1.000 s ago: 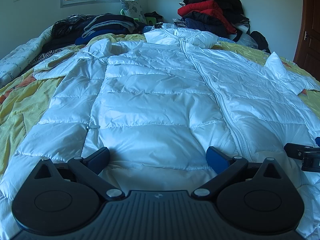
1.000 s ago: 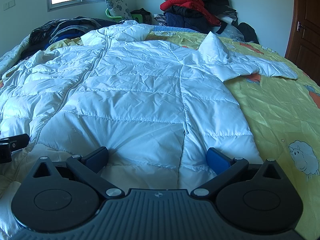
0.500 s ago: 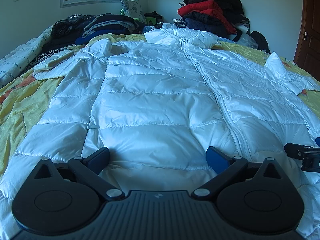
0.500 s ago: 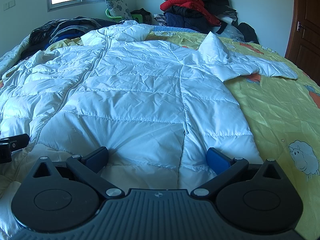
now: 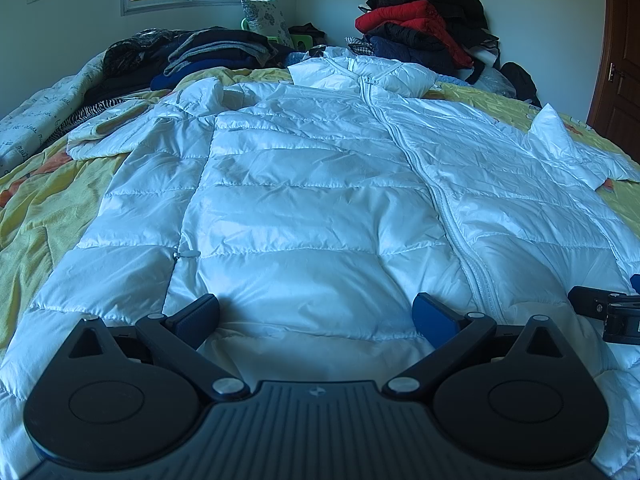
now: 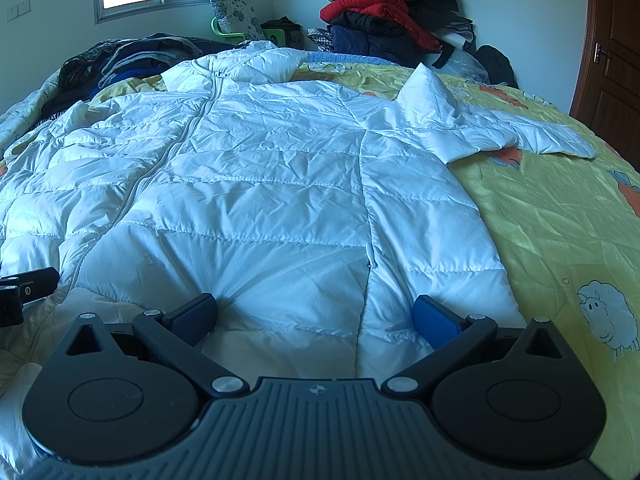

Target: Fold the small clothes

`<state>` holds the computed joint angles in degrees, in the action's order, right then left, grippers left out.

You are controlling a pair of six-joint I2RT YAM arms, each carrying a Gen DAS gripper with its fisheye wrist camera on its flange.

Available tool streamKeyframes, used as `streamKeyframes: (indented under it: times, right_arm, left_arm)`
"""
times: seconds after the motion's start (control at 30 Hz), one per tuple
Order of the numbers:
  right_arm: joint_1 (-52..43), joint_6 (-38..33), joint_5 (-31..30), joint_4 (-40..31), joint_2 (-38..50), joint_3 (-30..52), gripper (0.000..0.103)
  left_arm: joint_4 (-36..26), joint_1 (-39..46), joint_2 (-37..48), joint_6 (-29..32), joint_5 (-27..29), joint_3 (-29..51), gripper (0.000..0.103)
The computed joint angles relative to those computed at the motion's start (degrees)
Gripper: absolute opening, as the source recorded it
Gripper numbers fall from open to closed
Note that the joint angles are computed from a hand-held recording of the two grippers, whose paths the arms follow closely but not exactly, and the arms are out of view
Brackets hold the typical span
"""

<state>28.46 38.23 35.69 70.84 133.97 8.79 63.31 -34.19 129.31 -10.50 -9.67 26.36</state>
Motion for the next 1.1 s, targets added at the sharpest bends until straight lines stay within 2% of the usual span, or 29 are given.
streamKeyframes:
  times: [0.27, 0.4, 0.43, 0.5, 0.57, 0.63, 0.73, 0.87, 1.0, 1.1]
  right_arm:
    - [-0.1, -0.1, -0.1, 0.7, 0.5, -0.1, 0.103]
    - [-1.3, -1.8, -2.0, 0.6, -0.5, -0.8, 0.103]
    - [-1.1, -1.9, -2.3, -2.6, -3.9, -1.5, 0.103]
    - [-3.0, -4.9, -4.5, -0.7, -6.2, -3.5, 0.102]
    - [-6.7, -10.2, -8.1, 5.9, -6.5, -5.4, 0.102]
    - [-11.4, -15.9, -11.7, 5.6, -11.3, -5.6, 0.102]
    - [-19.5, -24.1, -18.0, -4.1, -22.5, -2.6, 0.102]
    - [-30.8, -30.5, -30.2, -17.1, -27.6, 7.5, 0.102]
    - [-40.1, -29.0, -48.0, -28.0, -24.8, 20.9, 0.102]
    - [-44.6, -23.7, -57.9, -35.5, -20.2, 33.2, 0.102]
  left_arm:
    - [-0.5, -0.1, -0.4, -0.1, -0.6, -0.1, 0.103]
    - [-0.7, 0.6, -3.7, -1.0, -0.5, -2.0, 0.103]
    - [0.0, 0.8, -5.0, -1.0, -0.2, -3.0, 0.103]
    - [-0.2, 1.6, -7.9, -0.6, 0.2, -3.7, 0.103]
    - [-2.2, 2.5, -10.4, -0.5, 0.4, -2.6, 0.103]
    - [-5.8, 3.7, -12.5, -0.9, 1.3, -0.2, 0.103]
    - [-9.9, 5.3, -12.8, -1.4, 2.7, 4.3, 0.103]
    - [-15.2, 5.9, -10.1, -0.2, 1.8, 11.5, 0.103]
    - [-21.2, 8.0, -8.6, 1.7, 4.9, 19.3, 0.103]
    - [-21.7, 9.2, -5.4, -0.6, 6.8, 24.9, 0.103]
